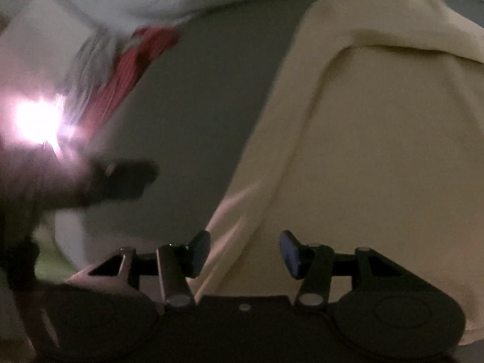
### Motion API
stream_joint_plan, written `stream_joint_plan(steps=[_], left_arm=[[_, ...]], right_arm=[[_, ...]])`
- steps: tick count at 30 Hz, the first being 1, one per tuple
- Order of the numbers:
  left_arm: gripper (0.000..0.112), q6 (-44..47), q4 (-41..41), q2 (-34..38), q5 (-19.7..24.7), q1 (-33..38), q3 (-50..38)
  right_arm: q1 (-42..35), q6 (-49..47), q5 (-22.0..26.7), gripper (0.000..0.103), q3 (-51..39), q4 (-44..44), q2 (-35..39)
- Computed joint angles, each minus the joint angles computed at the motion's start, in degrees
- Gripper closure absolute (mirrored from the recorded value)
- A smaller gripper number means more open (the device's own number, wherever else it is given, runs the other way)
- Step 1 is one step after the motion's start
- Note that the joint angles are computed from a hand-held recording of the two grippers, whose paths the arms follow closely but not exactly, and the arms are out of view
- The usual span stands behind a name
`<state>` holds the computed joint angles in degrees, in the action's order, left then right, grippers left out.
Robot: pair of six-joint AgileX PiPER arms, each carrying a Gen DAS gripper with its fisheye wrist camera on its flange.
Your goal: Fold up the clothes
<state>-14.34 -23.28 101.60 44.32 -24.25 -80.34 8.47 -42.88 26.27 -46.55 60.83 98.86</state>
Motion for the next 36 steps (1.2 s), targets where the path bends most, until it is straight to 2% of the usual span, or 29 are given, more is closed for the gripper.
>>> stream_joint_plan(steps=[2,4,6,7,8,11,13,15,19,21,22,24,26,28,31,34,36], left_arm=[[0.062,2.56,-2.60,-0.04,0.08,1.60,1.22],[0.062,4.19,-4.47,-0.01,0.01,2.79,1.94],[0.062,4.81,-5.45,0.15,-0.19,3.50,2.14],[0.062,4.74,-5.51,-0.01,-0.35,3.57,2.35],[0.062,4.69,-5.58,-0.15,-0.55,3.62,2.57],[0.062,4.23,-5.44,-0.90,-1.28,3.21,3.45],[0.062,3.77,-5.21,-1.48,-1.76,2.86,4.04],[0.062,3.06,-4.68,-1.98,-2.25,2.43,4.50],[0.061,0.74,-2.33,-2.69,-2.61,1.05,5.15],[0.061,-0.16,-1.70,-2.70,-2.29,0.70,5.49],[0.061,-0.79,-1.42,-2.35,-2.01,0.45,5.31],[0.061,-2.03,-0.65,-1.36,-1.45,-0.11,4.26],[0.060,-3.38,0.72,-0.38,-0.89,-0.77,2.64],[0.056,-4.19,1.68,0.77,-0.70,-1.26,0.62],[0.055,-5.05,2.70,3.35,-0.64,-1.87,-3.56],[0.055,-6.21,4.28,7.00,-0.27,-2.32,-9.18],[0.055,-7.16,5.81,10.17,0.76,-2.55,-14.07]], right_arm=[[4.62,6.47,0.13,0.051,-0.17,-4.00,-1.42],[5.81,7.84,0.20,0.052,-1.46,-5.28,-0.69],[7.48,6.79,-1.71,0.070,-0.61,-3.88,-0.55],[7.35,7.54,-1.53,0.088,-0.38,-4.52,-0.79],[6.98,7.92,-0.85,0.098,-0.70,-4.59,-0.47],[2.93,-0.56,2.14,0.100,1.89,3.02,-2.74],[-0.77,-5.54,4.75,0.100,3.72,8.33,-4.66],[-4.33,-6.61,6.71,0.100,5.01,9.61,-6.16],[-7.87,-1.25,5.62,0.100,5.67,0.91,-7.04],[-7.96,3.54,4.43,0.099,5.38,-6.89,-6.05],[-7.71,7.07,4.55,0.095,4.66,-11.96,-5.69],[-7.44,8.66,5.43,0.091,3.39,-15.73,-5.89],[-7.52,10.14,5.98,0.061,1.61,-17.77,-6.26],[-10.01,6.14,6.12,0.060,1.29,-15.89,-7.42],[-13.80,1.14,6.61,0.056,-3.60,-11.37,-4.94],[-16.32,1.57,4.86,0.056,-11.34,-12.12,-0.53],[-16.68,3.83,2.94,0.056,-19.69,-15.05,4.60]])
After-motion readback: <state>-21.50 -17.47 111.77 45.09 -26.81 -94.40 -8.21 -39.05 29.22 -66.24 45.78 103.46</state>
